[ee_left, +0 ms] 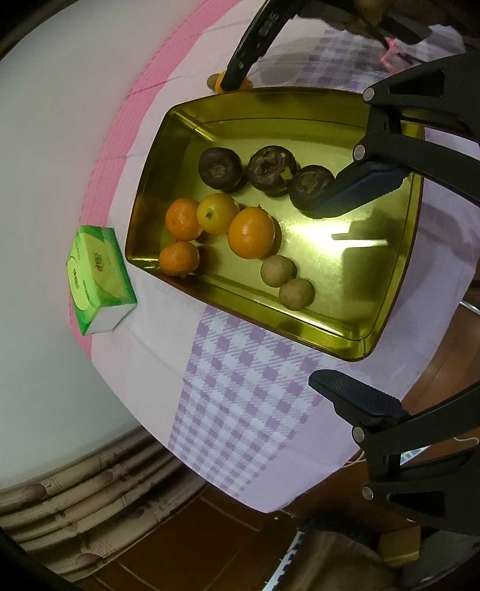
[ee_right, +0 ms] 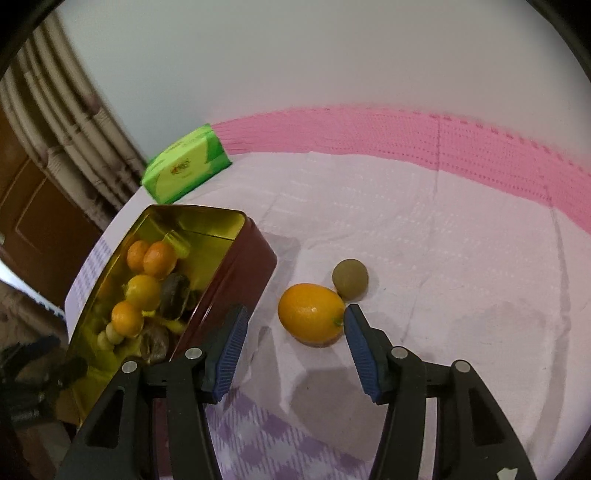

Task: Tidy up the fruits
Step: 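Grasp a yellow oval fruit from the table with the right gripper, then grasp a brown kiwi from the table with the left gripper while the right gripper holds the yellow fruit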

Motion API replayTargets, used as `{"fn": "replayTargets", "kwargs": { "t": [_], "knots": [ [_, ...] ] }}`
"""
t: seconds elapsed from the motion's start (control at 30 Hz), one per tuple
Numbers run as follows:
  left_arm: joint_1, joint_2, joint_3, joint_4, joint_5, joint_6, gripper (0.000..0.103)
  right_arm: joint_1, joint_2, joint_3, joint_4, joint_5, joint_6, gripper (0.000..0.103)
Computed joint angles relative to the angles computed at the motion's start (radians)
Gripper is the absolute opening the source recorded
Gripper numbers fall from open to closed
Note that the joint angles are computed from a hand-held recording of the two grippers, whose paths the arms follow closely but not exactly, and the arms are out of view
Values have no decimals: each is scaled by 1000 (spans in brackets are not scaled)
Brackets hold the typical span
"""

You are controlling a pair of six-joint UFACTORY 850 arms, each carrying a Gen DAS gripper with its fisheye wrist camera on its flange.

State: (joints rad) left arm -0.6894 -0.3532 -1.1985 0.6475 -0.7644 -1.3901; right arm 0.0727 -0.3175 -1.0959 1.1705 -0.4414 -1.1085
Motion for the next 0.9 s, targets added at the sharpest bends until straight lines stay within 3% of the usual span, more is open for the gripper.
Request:
{"fn": "replayTargets", "kwargs": {
  "t": [0.03, 0.07, 0.23, 0.3, 0.4, 0.57, 0.67, 0.77, 0.9],
  "knots": [
    [-1, -1, -1, 0, -2, 2, 85, 9, -4, -2, -18, 24, 19, 51],
    [-2, -3, -3, 0, -3, 4, 85, 18, -13, -7, -41, 49, 42, 41],
    [-7, -15, -12, 9, -23, 9, 85, -5, -12, 13, 47, 9, -101, 39],
    [-13, -13, -11, 25, -28, -1, 85, -44, 48, 71, 151, 16, -249, 39],
    [-31, -5, -10, 71, -23, -18, 85, -104, 124, 131, 134, 59, -308, 39],
    [-75, 36, -7, 158, 111, 28, 85, -252, 162, 185, -9, 124, -242, 39],
    [-87, 33, -41, 144, 235, 148, 85, -314, 165, 217, 18, 203, -312, 39],
    [-73, -32, -142, -33, 333, 449, 85, -350, 151, 235, 108, 250, -429, 39],
    [-58, -193, -356, -227, 287, 807, 84, -395, 133, 251, 320, 200, -608, 40]
  ]
}}
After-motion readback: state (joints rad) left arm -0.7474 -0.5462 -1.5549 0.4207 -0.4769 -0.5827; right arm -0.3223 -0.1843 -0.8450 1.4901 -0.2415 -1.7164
